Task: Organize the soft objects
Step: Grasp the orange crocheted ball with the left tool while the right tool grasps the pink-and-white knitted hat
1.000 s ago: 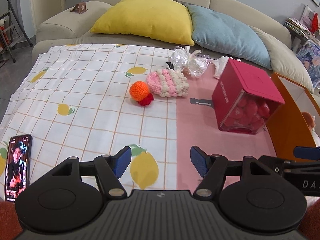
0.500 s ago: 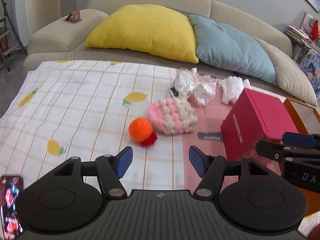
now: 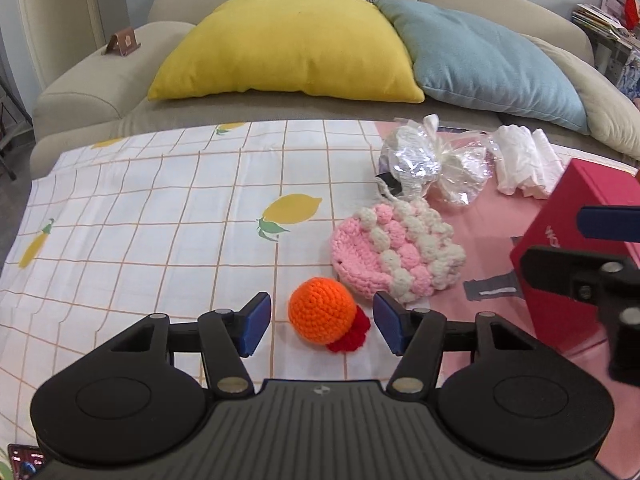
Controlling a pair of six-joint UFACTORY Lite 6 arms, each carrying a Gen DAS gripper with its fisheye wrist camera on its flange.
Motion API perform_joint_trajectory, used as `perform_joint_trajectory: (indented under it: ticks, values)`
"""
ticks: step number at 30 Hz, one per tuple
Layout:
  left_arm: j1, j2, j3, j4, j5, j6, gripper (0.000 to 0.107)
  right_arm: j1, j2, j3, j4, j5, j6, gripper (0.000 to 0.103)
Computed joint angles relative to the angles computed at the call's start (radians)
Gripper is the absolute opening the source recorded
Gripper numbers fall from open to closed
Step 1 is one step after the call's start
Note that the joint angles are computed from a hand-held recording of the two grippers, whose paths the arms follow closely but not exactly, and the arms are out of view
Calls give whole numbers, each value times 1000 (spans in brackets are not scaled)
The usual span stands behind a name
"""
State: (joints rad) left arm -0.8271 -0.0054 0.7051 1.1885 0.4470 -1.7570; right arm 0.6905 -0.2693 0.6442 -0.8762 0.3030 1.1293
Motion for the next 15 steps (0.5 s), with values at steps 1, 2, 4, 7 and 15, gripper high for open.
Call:
perform_joint_trajectory:
  ticks: [1, 2, 4, 7, 15]
  values:
    - [11, 8, 1, 3, -13, -4, 64, -6, 37, 16, -25, -18, 26, 58]
    - [27, 14, -1, 12, -32, -9, 63, -12, 74, 32, -44, -36, 46, 58]
    - [49, 25, -4, 13, -56, -15, 55, -12, 145, 62, -102, -52, 109, 58]
    - [90, 3, -39, 62, -111, -63, 45, -29, 237, 93, -207, -91, 212, 58]
    - [148, -140, -147, 8, -98, -36, 44, -9, 481, 222, -628, -163, 542, 58]
